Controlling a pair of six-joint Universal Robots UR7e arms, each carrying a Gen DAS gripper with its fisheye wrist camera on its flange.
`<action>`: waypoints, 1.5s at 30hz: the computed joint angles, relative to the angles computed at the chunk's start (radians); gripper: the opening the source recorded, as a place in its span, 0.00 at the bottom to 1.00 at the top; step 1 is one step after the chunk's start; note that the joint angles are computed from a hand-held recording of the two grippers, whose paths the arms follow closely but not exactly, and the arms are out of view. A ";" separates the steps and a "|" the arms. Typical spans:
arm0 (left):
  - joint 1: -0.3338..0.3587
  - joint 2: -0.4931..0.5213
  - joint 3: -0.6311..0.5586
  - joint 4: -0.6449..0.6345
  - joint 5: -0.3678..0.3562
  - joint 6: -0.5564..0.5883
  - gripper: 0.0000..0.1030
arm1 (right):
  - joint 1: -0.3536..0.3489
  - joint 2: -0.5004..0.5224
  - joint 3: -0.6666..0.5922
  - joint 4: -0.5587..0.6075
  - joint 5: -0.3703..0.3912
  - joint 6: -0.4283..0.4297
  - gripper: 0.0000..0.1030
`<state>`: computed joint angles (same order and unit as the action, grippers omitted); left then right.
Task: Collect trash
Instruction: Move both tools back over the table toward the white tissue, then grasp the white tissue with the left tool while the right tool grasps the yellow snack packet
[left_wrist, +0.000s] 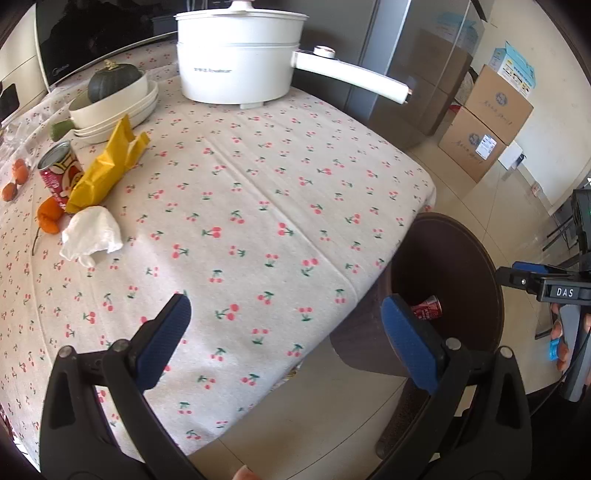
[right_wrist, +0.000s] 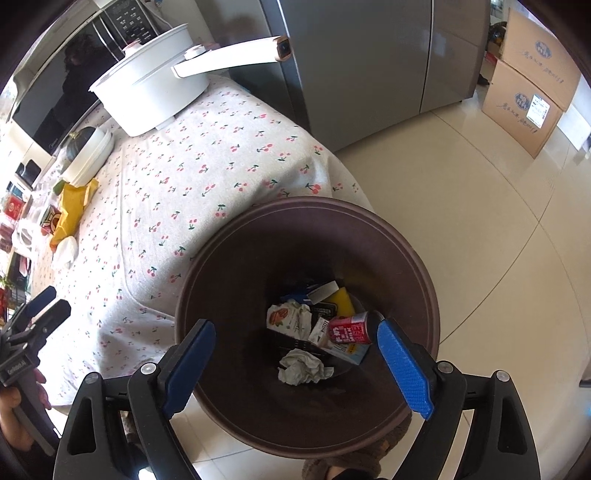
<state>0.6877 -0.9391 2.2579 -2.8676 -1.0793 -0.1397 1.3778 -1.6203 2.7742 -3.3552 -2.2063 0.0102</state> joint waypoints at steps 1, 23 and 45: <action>0.009 -0.008 -0.002 0.003 0.021 0.000 1.00 | 0.015 0.019 -0.013 0.005 -0.007 0.005 0.89; 0.241 0.099 -0.186 -0.085 0.254 0.123 0.98 | 0.188 0.334 -0.323 0.139 -0.013 0.059 0.89; 0.316 0.009 -0.196 -0.003 0.088 0.074 0.32 | 0.262 0.472 -0.410 0.130 -0.049 0.129 0.89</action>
<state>1.0041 -0.9298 2.0615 -2.8704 -0.9916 -0.0656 1.6397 -1.1485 2.3640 -3.2253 -2.2552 0.1396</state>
